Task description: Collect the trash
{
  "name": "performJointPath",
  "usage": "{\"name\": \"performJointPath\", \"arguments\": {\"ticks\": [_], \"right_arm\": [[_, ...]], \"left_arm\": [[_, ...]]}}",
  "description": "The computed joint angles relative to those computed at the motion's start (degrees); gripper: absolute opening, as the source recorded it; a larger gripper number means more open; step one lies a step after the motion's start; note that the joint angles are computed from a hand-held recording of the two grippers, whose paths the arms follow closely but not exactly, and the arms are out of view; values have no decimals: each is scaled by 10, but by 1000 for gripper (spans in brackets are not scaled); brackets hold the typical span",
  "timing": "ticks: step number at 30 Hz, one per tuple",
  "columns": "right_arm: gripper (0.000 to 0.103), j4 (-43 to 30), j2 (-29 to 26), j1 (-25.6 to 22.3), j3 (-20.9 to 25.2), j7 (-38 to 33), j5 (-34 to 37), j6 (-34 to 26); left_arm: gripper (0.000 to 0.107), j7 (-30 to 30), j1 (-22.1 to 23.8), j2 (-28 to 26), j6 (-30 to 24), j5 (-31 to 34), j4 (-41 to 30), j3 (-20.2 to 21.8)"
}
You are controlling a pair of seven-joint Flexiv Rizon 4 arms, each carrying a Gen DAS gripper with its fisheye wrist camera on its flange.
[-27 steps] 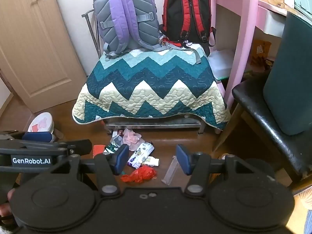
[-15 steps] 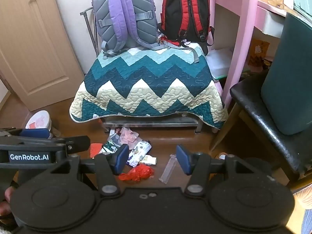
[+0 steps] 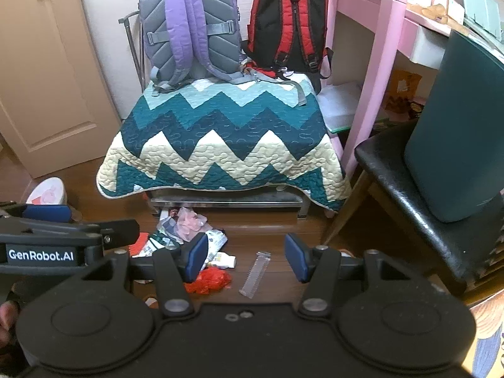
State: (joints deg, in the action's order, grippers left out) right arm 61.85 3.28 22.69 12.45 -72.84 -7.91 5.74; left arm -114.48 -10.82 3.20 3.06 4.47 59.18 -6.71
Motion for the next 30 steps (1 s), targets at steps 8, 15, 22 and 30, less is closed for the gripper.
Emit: {"name": "performJointPath", "arguments": {"ticks": [8, 15, 22, 30], "right_arm": [[54, -2, -1, 4, 2, -2, -17, -6], [54, -6, -4, 5, 2, -5, -22, -9], [54, -3, -2, 7, 4, -4, -35, -11], [54, -5, -4, 9, 4, -5, -38, -14]], "left_arm": [[103, -4, -1, -3, -4, 2, -5, -1], [103, -5, -3, 1, 2, 0, 3, 1], [103, -7, -3, 0, 3, 2, 4, -2], [103, -14, -7, -3, 2, 4, 0, -5]]}}
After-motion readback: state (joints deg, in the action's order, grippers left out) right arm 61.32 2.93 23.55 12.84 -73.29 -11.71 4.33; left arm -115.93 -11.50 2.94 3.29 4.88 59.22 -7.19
